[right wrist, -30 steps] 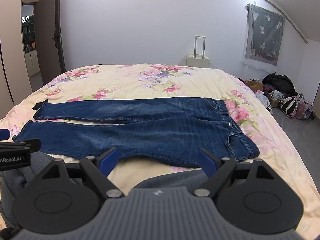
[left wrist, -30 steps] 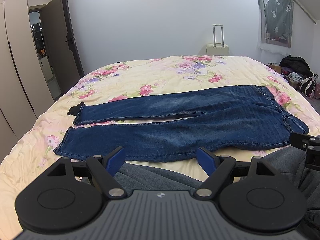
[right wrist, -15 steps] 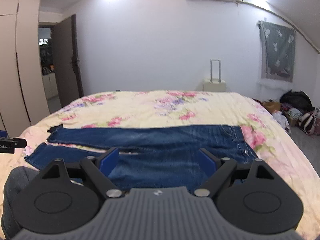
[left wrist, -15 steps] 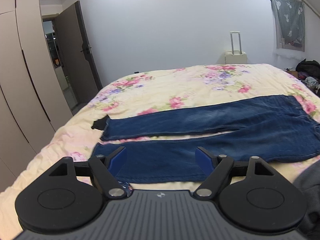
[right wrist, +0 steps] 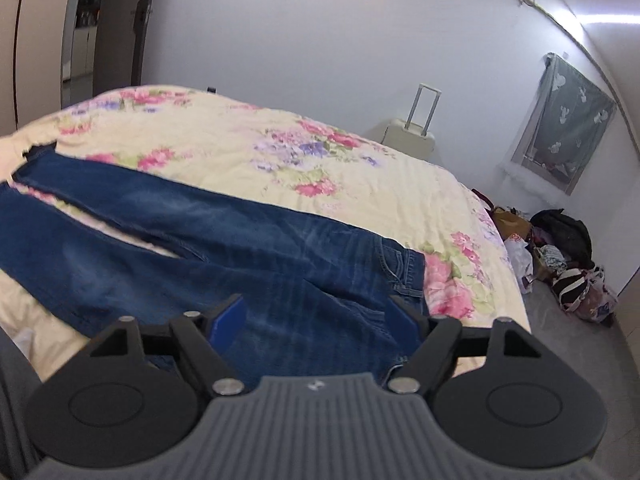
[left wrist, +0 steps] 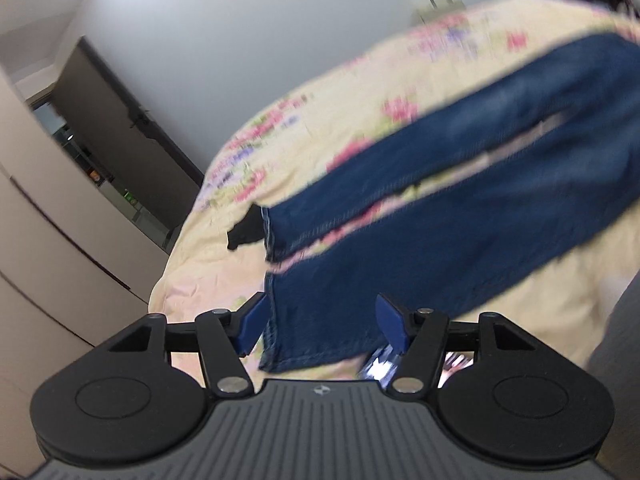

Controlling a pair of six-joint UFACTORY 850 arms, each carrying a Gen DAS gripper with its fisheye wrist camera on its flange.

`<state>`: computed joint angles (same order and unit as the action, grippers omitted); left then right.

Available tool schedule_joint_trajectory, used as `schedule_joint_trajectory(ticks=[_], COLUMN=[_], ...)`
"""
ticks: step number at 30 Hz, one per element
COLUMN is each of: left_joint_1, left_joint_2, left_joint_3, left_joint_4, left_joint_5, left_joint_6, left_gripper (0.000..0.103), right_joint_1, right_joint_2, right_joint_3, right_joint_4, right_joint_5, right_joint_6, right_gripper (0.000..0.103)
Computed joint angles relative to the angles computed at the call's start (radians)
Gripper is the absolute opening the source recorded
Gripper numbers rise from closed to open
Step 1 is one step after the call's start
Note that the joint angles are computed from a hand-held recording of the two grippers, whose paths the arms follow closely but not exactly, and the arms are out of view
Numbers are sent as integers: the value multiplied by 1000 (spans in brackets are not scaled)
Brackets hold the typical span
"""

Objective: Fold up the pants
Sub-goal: 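Grasp the jeans leg cuff with the left gripper while the right gripper grasps the waistband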

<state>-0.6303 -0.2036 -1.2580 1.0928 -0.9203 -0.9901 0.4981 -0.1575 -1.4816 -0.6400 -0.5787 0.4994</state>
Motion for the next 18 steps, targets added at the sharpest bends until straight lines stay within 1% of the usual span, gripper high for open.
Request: schedule_joint_trajectory(ticks=[1, 2, 5, 9, 10, 12, 14, 16, 17, 18], left_joint_1=[21, 40, 78, 95, 99, 110, 109, 104, 103, 103], left_joint_2=[-11, -26, -77, -153, -169, -202, -232, -259, -269, -277], left_joint_3=[7, 20, 56, 98, 104, 107, 96, 89, 79, 61], left_joint_4=[-18, -15, 18, 123, 154, 206, 238, 268, 260, 242], left_joint_5=[8, 5, -11, -49, -57, -64, -83, -107, -113, -116], left_joint_6=[50, 91, 195, 316, 332, 348, 365, 360, 355, 337], left_gripper=[72, 71, 67, 60, 56, 54, 49, 31, 26, 17], right_joint_1=[-17, -32, -73, -136, -148, -161, -169, -176, -175, -177], right_joint_2=[-26, -53, -139, -201, -218, -239, -253, -263, -257, -254], right_joint_3=[-25, -49, -128, -167, -176, -183, -184, -186, -174, -161], right_joint_4=[5, -5, -5, 69, 80, 99, 128, 163, 168, 175], right_joint_5=[-17, -40, -111, -149, -169, -196, -207, -217, -213, -199], right_joint_6=[-49, -78, -191, -330, -343, -376, -432, -500, -528, -569], right_gripper=[62, 54, 40, 33, 29, 28, 28, 28, 28, 28])
